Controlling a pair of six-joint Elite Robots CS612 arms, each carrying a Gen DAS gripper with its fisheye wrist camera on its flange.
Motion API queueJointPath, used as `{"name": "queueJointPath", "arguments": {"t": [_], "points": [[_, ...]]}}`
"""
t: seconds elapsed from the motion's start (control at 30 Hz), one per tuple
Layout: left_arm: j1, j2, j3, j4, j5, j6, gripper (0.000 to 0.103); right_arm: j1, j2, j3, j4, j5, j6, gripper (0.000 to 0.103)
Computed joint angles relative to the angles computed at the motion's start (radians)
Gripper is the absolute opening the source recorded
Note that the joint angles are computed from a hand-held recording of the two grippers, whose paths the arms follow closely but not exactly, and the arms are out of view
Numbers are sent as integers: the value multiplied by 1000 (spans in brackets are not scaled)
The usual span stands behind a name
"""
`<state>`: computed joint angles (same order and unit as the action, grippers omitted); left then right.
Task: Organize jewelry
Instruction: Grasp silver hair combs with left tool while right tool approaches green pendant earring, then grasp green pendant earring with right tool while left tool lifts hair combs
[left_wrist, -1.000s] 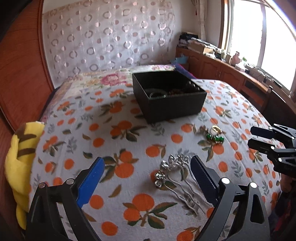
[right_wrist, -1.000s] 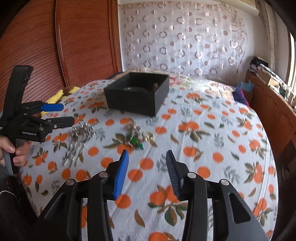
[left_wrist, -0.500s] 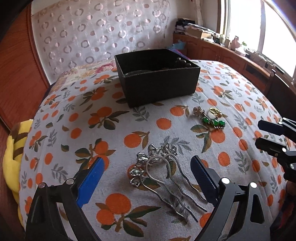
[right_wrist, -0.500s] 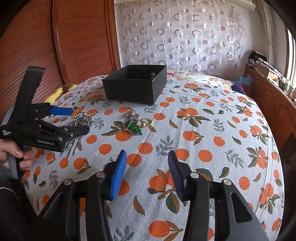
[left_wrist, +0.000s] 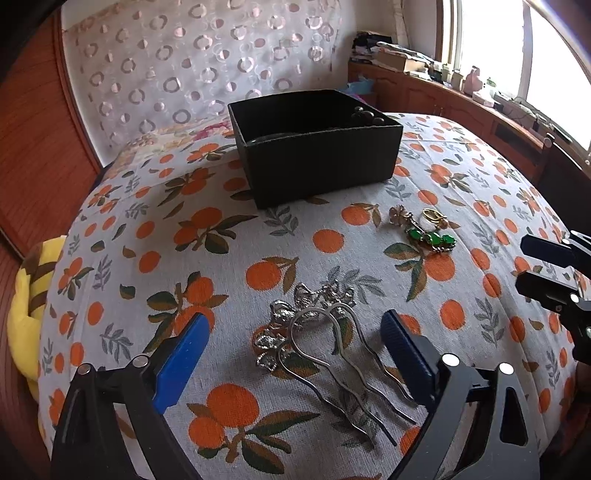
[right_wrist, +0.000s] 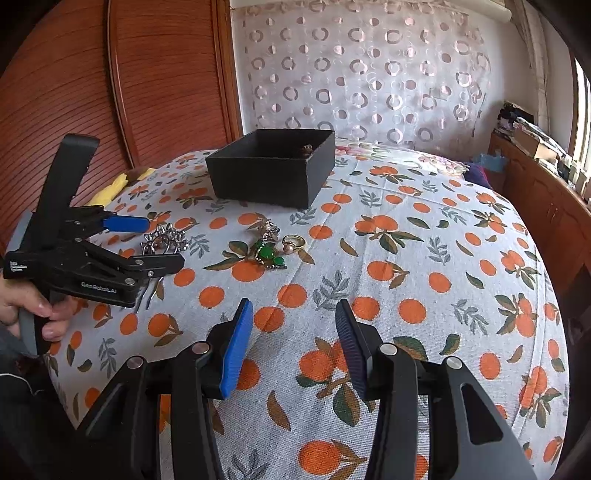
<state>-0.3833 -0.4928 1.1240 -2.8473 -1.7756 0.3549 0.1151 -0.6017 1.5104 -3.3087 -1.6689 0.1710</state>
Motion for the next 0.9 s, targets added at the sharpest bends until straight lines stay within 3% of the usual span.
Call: {"name": "queueJointPath", "arguments": {"t": [0.1, 0.23, 0.73, 0.9], "points": [[3, -3, 9, -10, -17, -6, 77, 1, 0, -1, 1, -3, -2, 49], [7, -9, 24, -32, -38, -18, 52, 2, 1, -5, 12, -8, -4, 49], [34, -15, 25, -74, -106, -106, 52, 9, 3, -17, 48, -36, -31, 49], [39, -22, 33, -106, -118, -120, 52, 3, 4, -35, 70, 11, -48, 49]]}}
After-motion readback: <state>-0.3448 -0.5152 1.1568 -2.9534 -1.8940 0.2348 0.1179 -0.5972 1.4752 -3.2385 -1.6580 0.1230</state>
